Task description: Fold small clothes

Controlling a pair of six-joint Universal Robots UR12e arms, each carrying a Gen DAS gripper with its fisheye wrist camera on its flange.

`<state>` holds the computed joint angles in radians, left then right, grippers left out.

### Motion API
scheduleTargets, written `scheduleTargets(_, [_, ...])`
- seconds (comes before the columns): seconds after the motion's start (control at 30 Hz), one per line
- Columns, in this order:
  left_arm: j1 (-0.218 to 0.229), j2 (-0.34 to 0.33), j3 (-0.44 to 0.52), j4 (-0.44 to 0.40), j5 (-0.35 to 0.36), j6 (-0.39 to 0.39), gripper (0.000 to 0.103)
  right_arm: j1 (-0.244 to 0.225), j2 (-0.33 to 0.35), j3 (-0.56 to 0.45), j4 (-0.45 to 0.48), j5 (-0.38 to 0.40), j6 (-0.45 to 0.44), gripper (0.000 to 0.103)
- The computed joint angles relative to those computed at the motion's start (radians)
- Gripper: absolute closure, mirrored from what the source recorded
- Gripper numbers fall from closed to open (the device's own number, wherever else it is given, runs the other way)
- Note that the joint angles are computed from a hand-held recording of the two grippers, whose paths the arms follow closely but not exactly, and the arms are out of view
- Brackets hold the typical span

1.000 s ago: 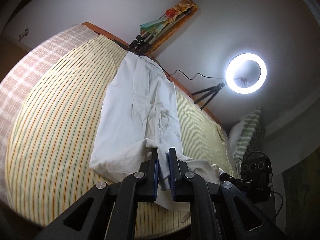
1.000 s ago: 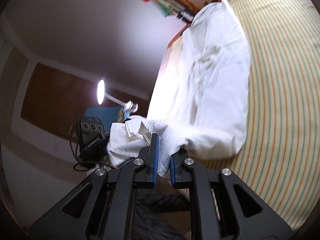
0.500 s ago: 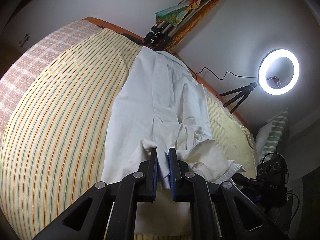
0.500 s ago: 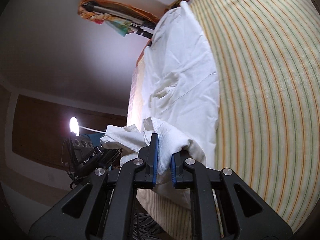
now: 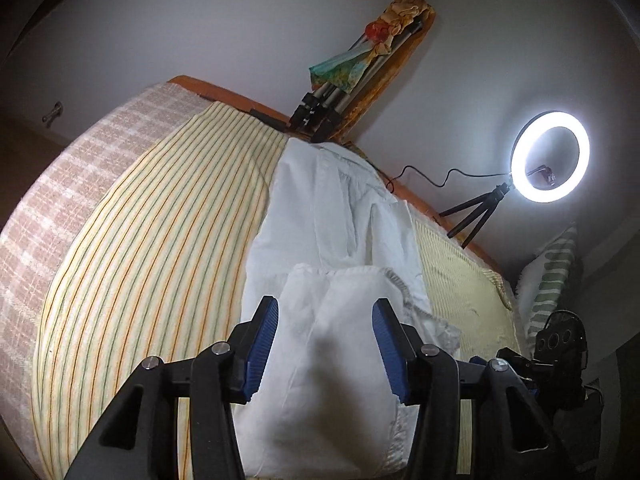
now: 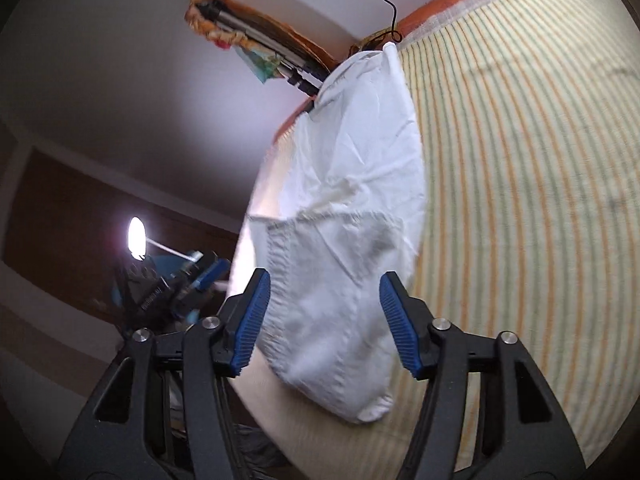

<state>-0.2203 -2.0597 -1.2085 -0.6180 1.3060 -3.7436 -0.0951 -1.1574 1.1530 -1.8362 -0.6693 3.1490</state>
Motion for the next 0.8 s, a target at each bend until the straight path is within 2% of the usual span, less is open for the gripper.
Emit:
scheduleTargets(0.1, [-0.001, 0.003, -0.022, -0.038, -0.004, 0.024, 0.054, 0.012, -0.005, -0.002, 0.075, -0.049, -0.094, 0.05])
scheduleTargets(0.2, [-0.002, -0.001, -0.027, -0.072, -0.027, 0.039, 0.056, 0.022, -0.002, -0.006, 0.105, -0.095, -0.127, 0.052])
scheduleTargets(0.27, [-0.007, -0.006, -0.021, -0.094, -0.016, 0.06, 0.059, 0.026, 0.001, -0.01, 0.109, -0.1, -0.137, 0.054])
scheduleTargets(0.33, [-0.009, -0.009, -0.019, -0.098, -0.025, 0.068, 0.07, 0.029, 0.002, -0.014, 0.1, -0.11, -0.147, 0.056])
scheduleTargets(0.53, [-0.021, -0.013, -0.007, -0.108, -0.001, 0.127, 0.087, 0.048, 0.006, -0.022, 0.061, -0.17, -0.181, 0.058])
scheduleTargets(0.57, [-0.02, -0.013, -0.008, -0.106, -0.002, 0.122, 0.089, 0.051, 0.008, -0.025, 0.063, -0.175, -0.184, 0.061])
scheduleTargets(0.6, [-0.019, -0.011, -0.012, -0.104, -0.002, 0.115, 0.095, 0.054, 0.01, -0.027, 0.062, -0.181, -0.186, 0.064])
scheduleTargets(0.63, [-0.017, -0.01, -0.015, -0.098, -0.004, 0.106, 0.098, 0.055, 0.011, -0.028, 0.063, -0.184, -0.193, 0.071])
scheduleTargets(0.67, [-0.015, -0.007, -0.022, -0.088, -0.01, 0.098, 0.099, 0.055, 0.011, -0.03, 0.066, -0.177, -0.2, 0.08])
scheduleTargets(0.73, [-0.013, 0.005, -0.042, -0.057, -0.006, 0.075, 0.101, 0.05, 0.012, -0.03, 0.068, -0.137, -0.201, 0.089])
scheduleTargets(0.8, [-0.012, 0.027, -0.074, -0.008, -0.002, 0.043, 0.102, 0.035, 0.016, -0.026, 0.077, -0.031, -0.189, 0.091])
